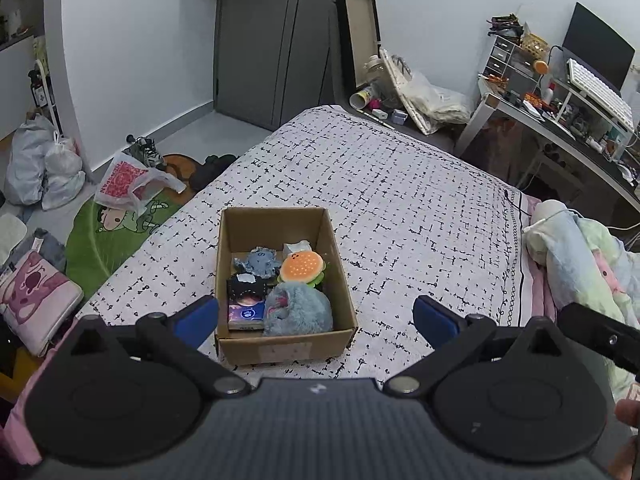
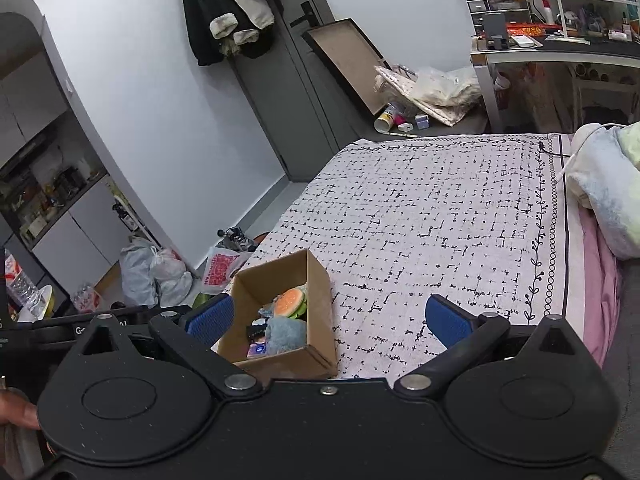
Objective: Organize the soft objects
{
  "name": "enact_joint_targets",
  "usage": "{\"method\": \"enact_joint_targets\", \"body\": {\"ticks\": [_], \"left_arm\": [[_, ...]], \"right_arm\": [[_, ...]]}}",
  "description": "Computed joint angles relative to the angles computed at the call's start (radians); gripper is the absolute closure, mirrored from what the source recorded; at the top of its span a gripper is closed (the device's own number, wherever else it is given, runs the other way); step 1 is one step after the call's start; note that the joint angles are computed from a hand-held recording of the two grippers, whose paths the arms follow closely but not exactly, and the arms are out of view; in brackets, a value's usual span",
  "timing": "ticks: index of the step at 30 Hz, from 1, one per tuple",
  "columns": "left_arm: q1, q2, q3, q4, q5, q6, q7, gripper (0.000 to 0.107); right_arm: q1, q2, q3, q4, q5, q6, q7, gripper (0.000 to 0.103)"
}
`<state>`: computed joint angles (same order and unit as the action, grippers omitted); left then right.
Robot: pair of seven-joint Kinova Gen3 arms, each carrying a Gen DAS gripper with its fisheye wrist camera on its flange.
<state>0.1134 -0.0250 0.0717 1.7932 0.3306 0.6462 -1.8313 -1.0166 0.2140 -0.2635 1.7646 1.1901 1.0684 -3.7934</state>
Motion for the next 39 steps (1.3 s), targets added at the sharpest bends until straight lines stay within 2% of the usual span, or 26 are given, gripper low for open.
{"method": "enact_joint_targets", "body": {"ticks": [6, 12, 27, 39], "left_arm": [[0.002, -0.019, -0.004, 0.009, 0.002, 0.009, -0.026, 0.005], [0.003, -0.026, -0.007, 0.015, -0.006, 0.014, -0.038, 0.005], [0.003, -0.014, -0.004, 0.026, -0.034, 0.011, -0.049, 0.005], [0.006, -0.006, 0.004, 0.014, -0.081, 0.015, -0.007, 0.005]], "right_arm": [[-0.004, -0.001, -0.004, -0.010, -0.028, 0.018, 0.014, 0.000], [-0.019, 0.018, -0.002, -0.051, -0.061, 0.055, 0.088, 0.000], [-0.023, 0.024, 0.019, -0.064, -0.106, 0.023, 0.118, 0.000], [-0.013, 0.019, 0.019, -0.054, -0.115, -0.001, 0.120, 0.000]]}}
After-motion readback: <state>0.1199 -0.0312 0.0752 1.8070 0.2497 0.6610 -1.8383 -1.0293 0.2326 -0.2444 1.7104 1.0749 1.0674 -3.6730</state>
